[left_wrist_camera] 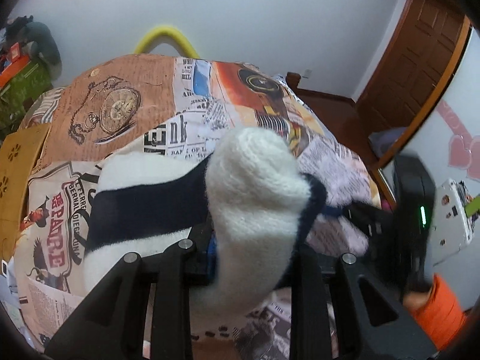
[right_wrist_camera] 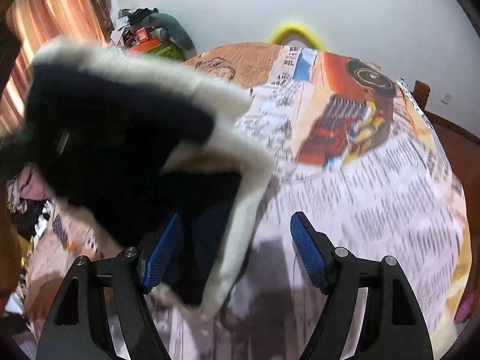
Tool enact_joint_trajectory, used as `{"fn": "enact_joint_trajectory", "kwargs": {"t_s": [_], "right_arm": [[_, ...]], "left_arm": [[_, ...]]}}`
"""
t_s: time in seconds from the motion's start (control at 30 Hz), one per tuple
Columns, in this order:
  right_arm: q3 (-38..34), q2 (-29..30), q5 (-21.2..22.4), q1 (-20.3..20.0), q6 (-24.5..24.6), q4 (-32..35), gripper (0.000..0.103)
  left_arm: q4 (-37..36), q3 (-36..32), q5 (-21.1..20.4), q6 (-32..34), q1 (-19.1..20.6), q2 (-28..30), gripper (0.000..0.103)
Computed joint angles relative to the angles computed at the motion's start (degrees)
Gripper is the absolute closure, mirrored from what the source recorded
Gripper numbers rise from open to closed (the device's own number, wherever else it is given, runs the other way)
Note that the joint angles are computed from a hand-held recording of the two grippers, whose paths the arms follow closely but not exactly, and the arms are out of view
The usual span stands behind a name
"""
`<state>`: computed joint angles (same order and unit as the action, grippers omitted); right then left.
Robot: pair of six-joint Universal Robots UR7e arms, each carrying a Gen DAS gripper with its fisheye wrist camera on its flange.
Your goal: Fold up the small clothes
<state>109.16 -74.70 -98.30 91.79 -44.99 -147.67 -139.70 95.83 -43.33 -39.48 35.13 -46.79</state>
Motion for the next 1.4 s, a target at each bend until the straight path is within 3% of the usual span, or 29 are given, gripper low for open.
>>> {"fn": "enact_joint_trajectory", "kwargs": {"t_s": [0.23,0.47,0.73,0.93,1.23,1.4], "right_arm": [[-5.2,5.4,-2.8,1.4,1.3,-6.6,0.031],[-4.5,2.1,0.2,0.4,3.0,-7.8,0.031],[-2.2,-3.6,0.7,-1.0,2.6,-4.3,0.031],[-0.2,-7.1,1.9,-0.4,2.5,-1.7,0.031],[1.8,-9.0,5.5,2.8,2.1,-1.3,0.031],[1.6,-6.5,5.6,5.7,2.0,-1.8,0.031]], "left_arm": [[-1.3,2.9,-2.1,0.1,0.2,-1.4,0.079],[-0.9,0.6,-4.2,-1.0,1.6,2.5,0.077],[3.6,-2.3,-2.4,-2.1,1.9,6.3,0.064],[4.1,0.5,-3.4,-2.1,-0.4,2.2,0.034],[1.0,9.5,1.2,-7.4,-5.1,-10.2,0.026],[10.7,9.3,8.7,-10.9,-5.0,-13.6,0.024]]}}
